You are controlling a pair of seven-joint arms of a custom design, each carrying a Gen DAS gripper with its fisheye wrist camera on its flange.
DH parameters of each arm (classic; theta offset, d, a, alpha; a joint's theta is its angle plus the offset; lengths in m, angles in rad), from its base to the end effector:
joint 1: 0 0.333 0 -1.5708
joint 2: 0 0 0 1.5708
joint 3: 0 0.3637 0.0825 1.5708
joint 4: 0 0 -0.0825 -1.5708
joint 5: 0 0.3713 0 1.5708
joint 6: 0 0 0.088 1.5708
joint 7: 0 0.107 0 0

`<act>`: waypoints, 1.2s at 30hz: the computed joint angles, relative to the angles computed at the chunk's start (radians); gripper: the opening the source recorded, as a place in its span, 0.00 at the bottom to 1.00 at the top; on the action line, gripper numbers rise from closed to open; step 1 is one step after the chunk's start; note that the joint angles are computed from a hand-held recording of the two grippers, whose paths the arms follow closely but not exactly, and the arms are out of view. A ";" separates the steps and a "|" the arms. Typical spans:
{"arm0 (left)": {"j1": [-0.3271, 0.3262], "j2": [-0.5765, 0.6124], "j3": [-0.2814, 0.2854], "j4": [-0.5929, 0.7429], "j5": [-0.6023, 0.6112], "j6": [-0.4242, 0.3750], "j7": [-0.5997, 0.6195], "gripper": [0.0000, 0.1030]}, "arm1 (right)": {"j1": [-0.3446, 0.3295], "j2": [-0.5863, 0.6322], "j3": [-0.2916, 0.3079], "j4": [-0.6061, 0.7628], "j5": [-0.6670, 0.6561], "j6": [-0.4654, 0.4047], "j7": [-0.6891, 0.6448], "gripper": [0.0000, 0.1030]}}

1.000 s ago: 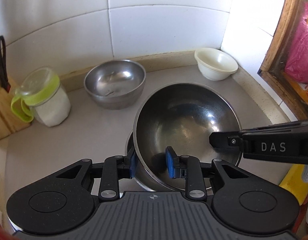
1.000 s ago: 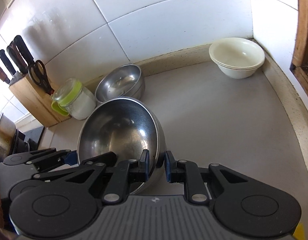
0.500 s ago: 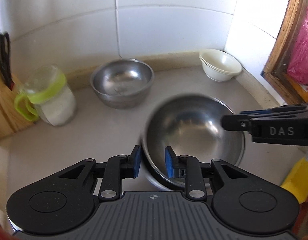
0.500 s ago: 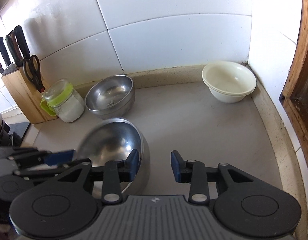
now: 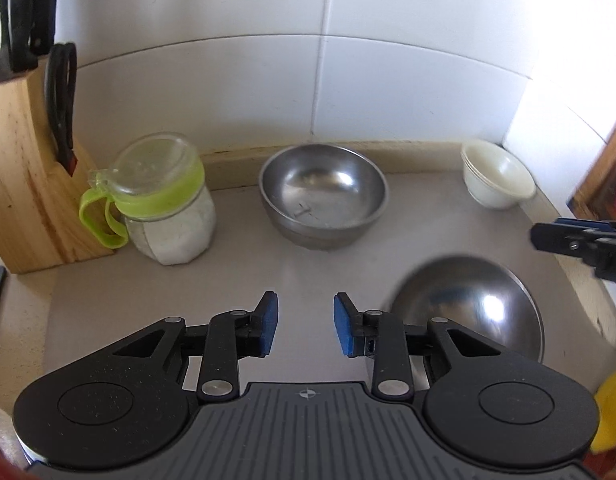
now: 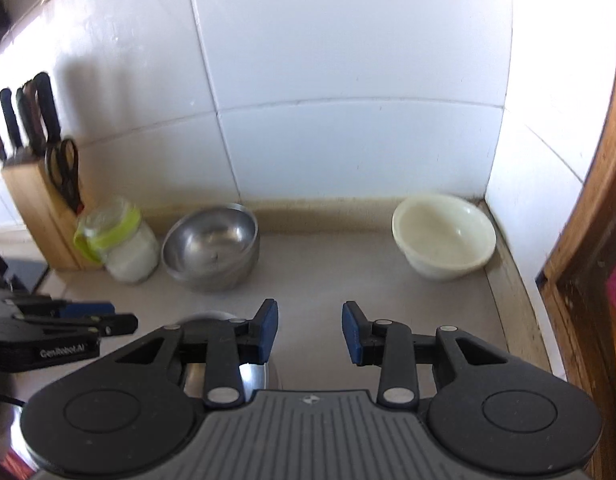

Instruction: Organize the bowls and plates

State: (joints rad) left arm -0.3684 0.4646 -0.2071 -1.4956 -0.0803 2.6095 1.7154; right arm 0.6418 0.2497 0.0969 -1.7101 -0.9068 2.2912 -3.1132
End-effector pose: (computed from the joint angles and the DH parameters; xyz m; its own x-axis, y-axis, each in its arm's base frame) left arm 0.6437 -0.3748 0.5299 -0.5944 -0.8004 0.0778 -0.6590 0.4294 -0.6176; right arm 0.5086 0.4301 0.5362 -0.3009 -0.9455 -0.1247 -0.6377 0.2967 -0.7108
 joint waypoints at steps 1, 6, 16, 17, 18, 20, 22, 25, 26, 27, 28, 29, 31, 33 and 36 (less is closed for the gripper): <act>0.001 0.018 -0.001 0.030 -0.008 -0.018 -0.009 0.38 | -0.007 0.006 -0.004 0.008 0.001 0.011 -0.009 0.36; -0.018 0.130 0.011 0.219 -0.019 -0.096 -0.081 0.38 | -0.062 0.080 -0.027 0.076 0.077 0.123 -0.084 0.36; -0.072 0.329 0.037 0.527 0.011 -0.221 -0.188 0.47 | -0.108 0.259 -0.072 0.239 0.300 0.271 -0.253 0.36; -0.073 0.338 0.036 0.539 0.014 -0.223 -0.189 0.47 | -0.107 0.276 -0.075 0.258 0.318 0.273 -0.275 0.36; -0.075 0.347 0.039 0.552 0.019 -0.223 -0.193 0.47 | -0.111 0.296 -0.076 0.279 0.340 0.274 -0.300 0.35; -0.081 0.376 0.043 0.600 0.028 -0.246 -0.203 0.47 | -0.110 0.328 -0.081 0.317 0.378 0.270 -0.335 0.30; -0.085 0.409 0.045 0.654 0.033 -0.277 -0.213 0.43 | -0.112 0.351 -0.080 0.346 0.417 0.266 -0.375 0.19; -0.094 0.449 0.047 0.719 0.040 -0.303 -0.225 0.42 | -0.098 0.375 -0.095 0.379 0.443 0.239 -0.411 0.17; -0.103 0.476 0.052 0.767 0.049 -0.325 -0.230 0.42 | -0.095 0.375 -0.100 0.376 0.447 0.246 -0.414 0.17; -0.108 0.483 0.056 0.781 0.057 -0.330 -0.228 0.42 | -0.094 0.371 -0.104 0.366 0.454 0.256 -0.410 0.17; -0.111 0.483 0.058 0.782 0.065 -0.327 -0.220 0.42 | -0.093 0.368 -0.108 0.357 0.459 0.264 -0.403 0.17; -0.112 0.476 0.058 0.769 0.071 -0.319 -0.212 0.42 | -0.096 0.361 -0.110 0.342 0.464 0.280 -0.399 0.16; -0.113 0.465 0.059 0.752 0.078 -0.312 -0.202 0.41 | -0.094 0.350 -0.115 0.320 0.466 0.300 -0.391 0.16; -0.115 0.463 0.057 0.748 0.081 -0.308 -0.195 0.41 | -0.082 0.338 -0.128 0.303 0.453 0.306 -0.373 0.16; -0.115 0.455 0.052 0.736 0.078 -0.292 -0.189 0.41 | -0.070 0.305 -0.145 0.261 0.421 0.320 -0.340 0.16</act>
